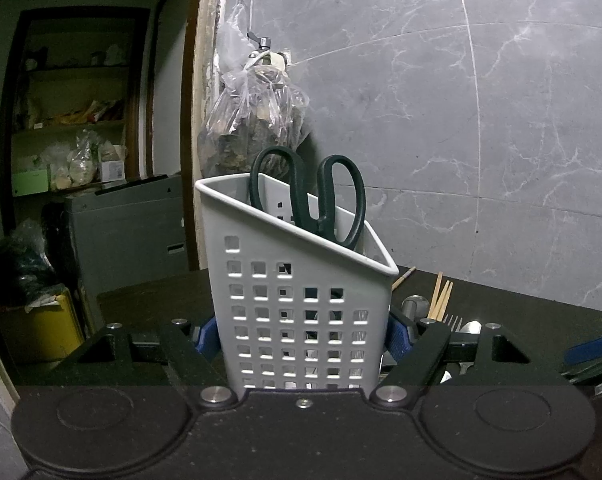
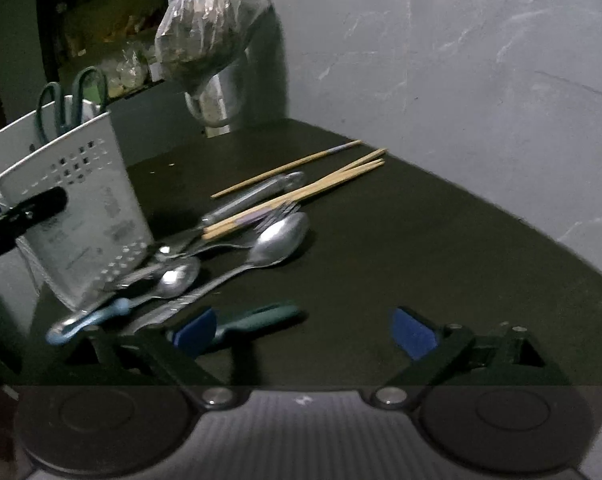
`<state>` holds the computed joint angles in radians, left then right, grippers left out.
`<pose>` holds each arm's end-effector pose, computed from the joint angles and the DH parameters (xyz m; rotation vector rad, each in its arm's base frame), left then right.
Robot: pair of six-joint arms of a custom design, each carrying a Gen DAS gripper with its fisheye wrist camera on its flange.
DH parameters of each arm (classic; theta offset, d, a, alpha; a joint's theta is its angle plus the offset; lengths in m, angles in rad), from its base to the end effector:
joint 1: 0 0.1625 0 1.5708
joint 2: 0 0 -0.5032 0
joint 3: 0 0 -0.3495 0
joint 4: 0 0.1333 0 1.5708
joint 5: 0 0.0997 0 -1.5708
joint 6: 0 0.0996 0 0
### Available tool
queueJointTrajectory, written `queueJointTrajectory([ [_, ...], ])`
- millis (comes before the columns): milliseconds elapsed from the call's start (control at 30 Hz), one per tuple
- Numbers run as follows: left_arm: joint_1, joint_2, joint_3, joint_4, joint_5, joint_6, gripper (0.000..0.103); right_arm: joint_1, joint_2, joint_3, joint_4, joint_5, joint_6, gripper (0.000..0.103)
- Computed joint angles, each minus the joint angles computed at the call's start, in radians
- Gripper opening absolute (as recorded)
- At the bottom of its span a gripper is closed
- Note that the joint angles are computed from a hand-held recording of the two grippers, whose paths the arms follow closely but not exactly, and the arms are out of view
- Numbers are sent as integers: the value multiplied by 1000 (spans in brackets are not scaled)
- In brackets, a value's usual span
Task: Organize utensils
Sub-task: 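Move the right tool toward the green-handled knife on the table, then close the right tool on the green knife handle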
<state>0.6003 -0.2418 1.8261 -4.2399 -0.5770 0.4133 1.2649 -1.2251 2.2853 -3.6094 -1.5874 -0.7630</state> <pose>-0.3549 -0.5056 -0.0037 0.7847 1.9877 -1.4800 -0.0189 -0.4970 0.3581 0.5354 -2.3484 1.0933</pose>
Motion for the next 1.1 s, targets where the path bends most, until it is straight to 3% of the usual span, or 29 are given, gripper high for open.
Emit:
queueJointTrajectory([
  [167, 0, 1, 0, -2, 0, 1, 78, 60, 55, -2, -23, -79, -64, 98],
  [367, 0, 1, 0, -1, 0, 2, 78, 36, 26, 7, 36, -47, -93, 97],
  [567, 1, 1, 0, -3, -2, 5, 78, -3, -9, -38, 101, -44, -175, 90],
  [700, 1, 2, 1, 0, 1, 13, 78, -16, -16, -86, 141, -42, -117, 89],
  [767, 1, 2, -2, 5, 1, 11, 78, -29, -41, -93, 202, 8, -49, 89],
  [867, 1, 1, -3, 8, 1, 11, 78, -33, -40, -65, 150, 59, 2, 95],
  [1100, 2, 1, -6, 11, 1, 13, 78, 9, 15, -39, 78, 3, 28, 96],
])
